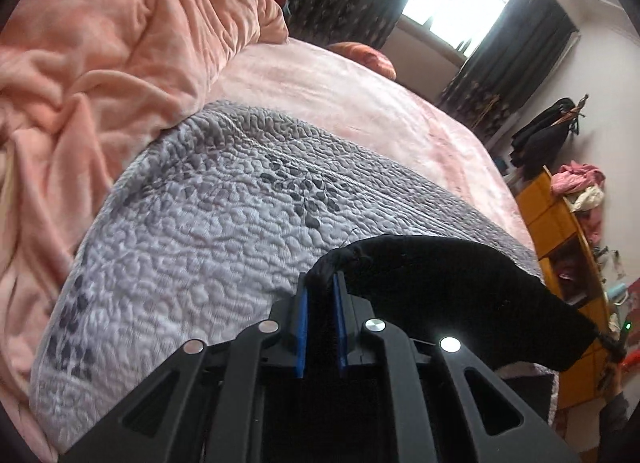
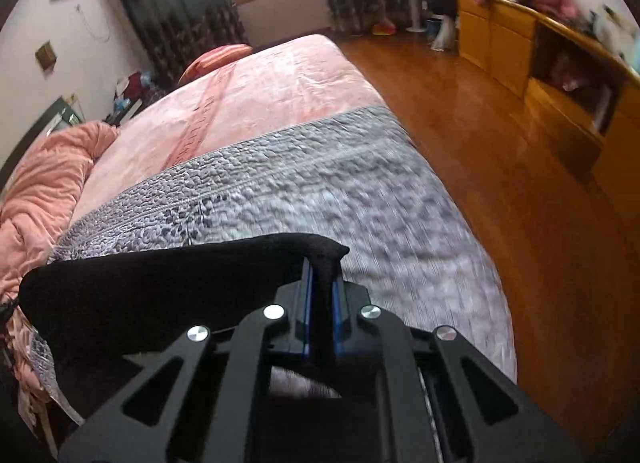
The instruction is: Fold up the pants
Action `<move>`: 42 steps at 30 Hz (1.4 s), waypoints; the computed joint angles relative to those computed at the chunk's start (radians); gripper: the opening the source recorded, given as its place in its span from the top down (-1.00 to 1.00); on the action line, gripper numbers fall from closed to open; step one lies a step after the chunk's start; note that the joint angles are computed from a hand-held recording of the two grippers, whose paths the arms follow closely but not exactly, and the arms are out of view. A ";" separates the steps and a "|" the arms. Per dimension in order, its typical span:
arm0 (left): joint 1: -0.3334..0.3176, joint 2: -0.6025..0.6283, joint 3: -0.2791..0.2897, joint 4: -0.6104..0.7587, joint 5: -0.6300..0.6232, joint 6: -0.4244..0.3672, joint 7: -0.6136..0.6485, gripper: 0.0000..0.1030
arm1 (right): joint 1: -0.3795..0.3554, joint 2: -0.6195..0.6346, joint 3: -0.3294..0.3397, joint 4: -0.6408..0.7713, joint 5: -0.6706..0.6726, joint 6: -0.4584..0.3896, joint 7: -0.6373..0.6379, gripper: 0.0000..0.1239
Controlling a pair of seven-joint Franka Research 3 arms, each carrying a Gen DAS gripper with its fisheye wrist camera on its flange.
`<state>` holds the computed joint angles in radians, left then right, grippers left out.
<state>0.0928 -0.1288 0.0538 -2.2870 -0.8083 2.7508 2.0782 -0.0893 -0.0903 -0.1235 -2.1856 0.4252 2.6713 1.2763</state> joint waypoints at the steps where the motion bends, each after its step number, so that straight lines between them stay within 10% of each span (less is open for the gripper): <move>1: 0.000 -0.035 0.003 -0.034 -0.010 0.001 0.014 0.78 | -0.005 -0.047 -0.001 -0.066 -0.005 0.024 0.005 0.90; 34: -0.151 -0.476 0.260 -0.592 0.173 0.069 -0.116 0.88 | -0.108 -0.587 0.041 -0.732 -0.117 0.138 0.175 0.78; 37: -0.158 -0.507 0.242 -0.627 0.206 0.056 -0.149 0.67 | -0.128 -0.593 0.049 -0.740 -0.136 0.129 0.191 0.71; 42: -0.215 -0.476 0.289 -0.653 0.176 0.080 -0.176 -0.31 | -0.193 -0.573 0.101 -0.743 -0.190 0.103 0.272 0.15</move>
<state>-0.1220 -0.6050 0.3431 -2.9397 -0.6322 2.8312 1.9023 -0.2823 -0.6629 -0.0222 -2.9282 0.2356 2.7738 1.5482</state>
